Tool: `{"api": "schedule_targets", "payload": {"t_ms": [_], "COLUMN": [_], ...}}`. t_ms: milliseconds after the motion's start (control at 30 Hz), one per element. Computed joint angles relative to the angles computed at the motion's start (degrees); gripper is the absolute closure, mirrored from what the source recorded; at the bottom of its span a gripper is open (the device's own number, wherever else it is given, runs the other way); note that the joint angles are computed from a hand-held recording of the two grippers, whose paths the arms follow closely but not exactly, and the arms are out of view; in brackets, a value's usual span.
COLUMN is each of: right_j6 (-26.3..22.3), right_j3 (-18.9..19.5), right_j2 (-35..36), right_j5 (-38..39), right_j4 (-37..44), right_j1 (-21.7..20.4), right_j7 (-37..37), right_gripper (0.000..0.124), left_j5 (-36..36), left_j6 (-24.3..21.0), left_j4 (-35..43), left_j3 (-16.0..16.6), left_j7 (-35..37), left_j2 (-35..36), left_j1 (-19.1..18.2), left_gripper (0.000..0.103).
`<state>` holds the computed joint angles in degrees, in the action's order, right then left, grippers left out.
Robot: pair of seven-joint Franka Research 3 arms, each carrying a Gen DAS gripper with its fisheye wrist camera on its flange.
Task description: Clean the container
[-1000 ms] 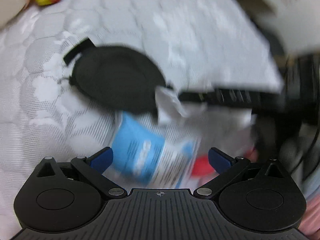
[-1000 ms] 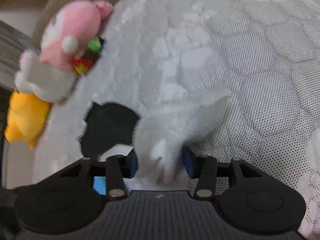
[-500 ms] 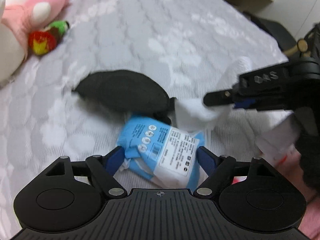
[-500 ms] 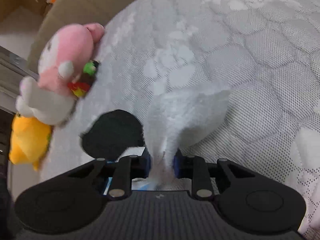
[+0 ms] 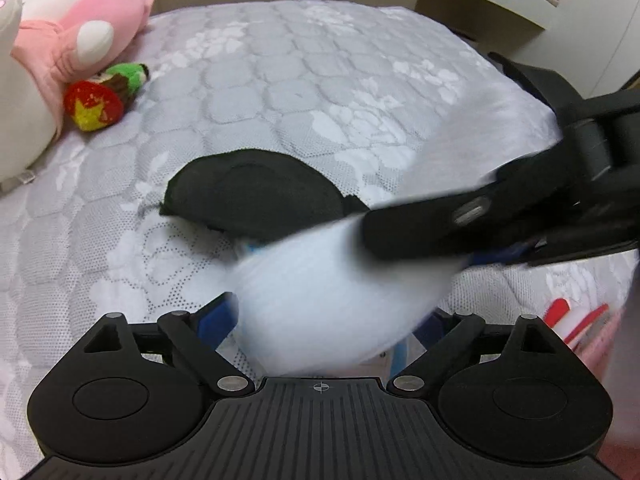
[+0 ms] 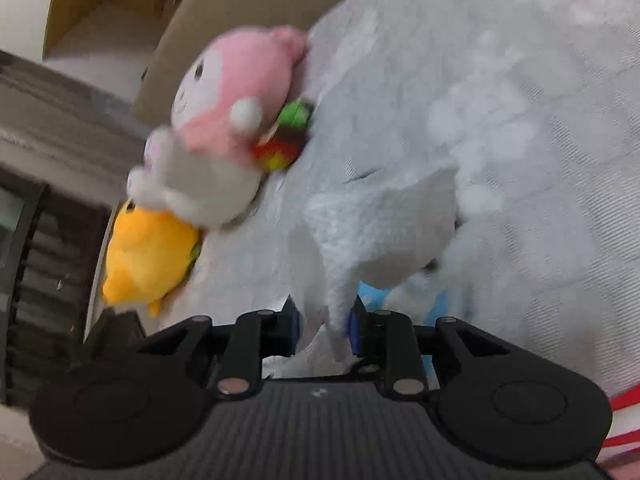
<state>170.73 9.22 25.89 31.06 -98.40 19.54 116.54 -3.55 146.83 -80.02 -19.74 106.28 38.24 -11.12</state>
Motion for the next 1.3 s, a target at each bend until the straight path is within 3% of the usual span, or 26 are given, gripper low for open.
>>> {"api": "schedule_targets", "payload": {"t_ms": [100, 200, 300, 367, 467, 600, 733, 767, 833, 933, 1000, 1067, 1100, 1167, 1300], "right_j6": [-7.70, -14.74, -20.72, -21.78, -21.20, -16.86, -11.44, -10.52, -10.01, -9.21, -8.38, -8.45, -9.02, -9.94, -10.73], "right_j3": [-8.70, -13.42, -16.70, -17.66, -18.49, -18.92, -17.98, -17.61, -16.35, -14.05, -12.53, -11.03, -10.25, -8.73, -5.98], "right_j2": [2.43, 3.37, 2.23, -0.43, -5.11, -13.33, -20.82, -22.39, -23.99, -26.54, -27.40, -27.54, -27.46, -27.14, -26.40], "right_j5": [-10.40, -19.84, -28.58, -32.71, -37.88, -44.09, -50.16, -51.99, -54.72, -55.30, -50.42, -43.85, -40.89, -41.11, -46.00], "right_j4": [4.49, 6.53, 6.03, 2.93, -2.62, -11.85, -20.60, -22.35, -24.25, -27.22, -28.83, -29.60, -29.57, -29.02, -27.68], "right_j1": [6.67, 9.63, 11.62, 11.99, 11.85, 11.08, 9.57, 9.12, 8.08, 6.36, 5.50, 4.97, 4.73, 3.51, 0.52], "right_j7": [8.18, 14.95, 20.61, 23.51, 28.03, 35.36, 42.69, 44.62, 46.56, 46.46, 42.14, 36.21, 33.45, 32.96, 36.70], "right_gripper": [0.096, 0.097, 0.097, 0.098, 0.099, 0.099, 0.098, 0.098, 0.098, 0.097, 0.097, 0.097, 0.097, 0.097, 0.097], "left_j5": [-0.30, -3.01, -6.83, -11.74, -19.37, -23.42, -22.85, -20.25, -14.91, -8.95, -6.51, -4.30, -3.47, -1.37, 2.50], "left_j6": [-2.16, -5.38, -3.27, -1.13, -0.21, 2.68, 17.28, 20.43, 21.04, 22.00, 24.81, 27.44, 26.85, 25.46, 26.68], "left_j4": [0.56, 1.97, 0.10, -2.50, -6.24, -12.15, -21.34, -22.99, -23.81, -25.41, -26.91, -27.31, -26.78, -25.55, -24.64], "left_j3": [0.52, -0.13, -2.74, -7.26, -13.36, -16.47, -17.56, -16.46, -13.31, -11.07, -11.12, -9.20, -8.58, -6.93, -5.18], "left_j7": [-1.26, -2.34, 1.43, 9.22, 22.82, 38.19, 52.66, 53.41, 50.89, 48.77, 48.03, 44.96, 43.61, 40.97, 37.15], "left_j2": [-0.20, 0.29, -0.61, -1.58, -2.96, -5.69, -8.60, -8.85, -8.87, -9.00, -9.03, -8.78, -8.41, -7.71, -6.80], "left_j1": [0.50, 2.06, 4.46, 7.91, 12.23, 13.05, 10.25, 8.38, 4.82, 1.97, 1.48, -0.65, -1.28, -2.81, -4.27], "left_gripper": [0.007, 0.006, 0.006, 0.006, 0.005, 0.005, 0.005, 0.005, 0.005, 0.004, 0.005, 0.007, 0.008, 0.025, 0.036]}}
